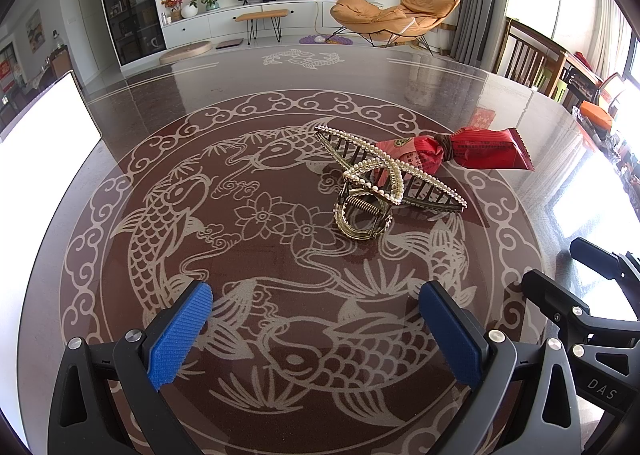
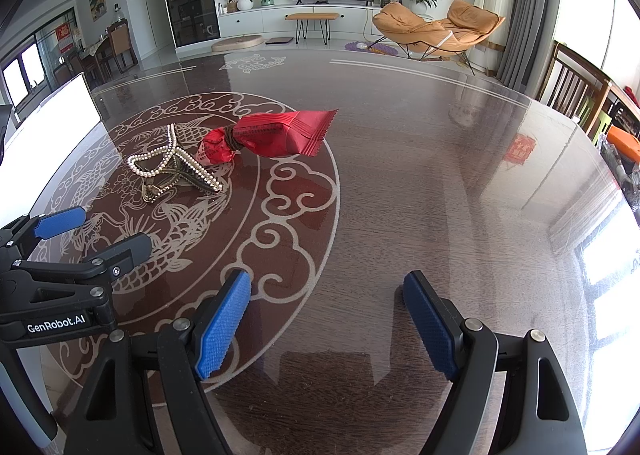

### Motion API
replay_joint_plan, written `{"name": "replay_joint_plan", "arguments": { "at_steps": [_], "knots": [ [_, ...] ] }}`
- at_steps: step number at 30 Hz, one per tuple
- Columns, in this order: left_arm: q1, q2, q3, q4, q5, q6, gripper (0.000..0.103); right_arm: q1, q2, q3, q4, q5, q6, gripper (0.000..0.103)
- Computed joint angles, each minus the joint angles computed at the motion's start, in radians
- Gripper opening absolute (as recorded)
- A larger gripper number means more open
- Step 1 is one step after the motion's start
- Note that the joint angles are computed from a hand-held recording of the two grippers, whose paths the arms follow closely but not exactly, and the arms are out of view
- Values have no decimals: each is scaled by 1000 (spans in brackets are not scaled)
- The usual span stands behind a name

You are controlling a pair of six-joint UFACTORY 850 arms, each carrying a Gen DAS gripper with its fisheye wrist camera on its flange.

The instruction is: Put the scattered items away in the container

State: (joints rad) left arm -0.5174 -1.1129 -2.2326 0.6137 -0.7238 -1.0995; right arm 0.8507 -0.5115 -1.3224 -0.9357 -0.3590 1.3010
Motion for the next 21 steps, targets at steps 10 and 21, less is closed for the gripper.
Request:
{"name": "replay_joint_plan", "arguments": {
  "at_steps": [10,21],
  "knots": [
    [0,1,1,0,0,0,103,0,0,0,0,0,0,80],
    [0,1,1,0,0,0,103,-1,-1,1,-4,2,3,80]
  ]
}}
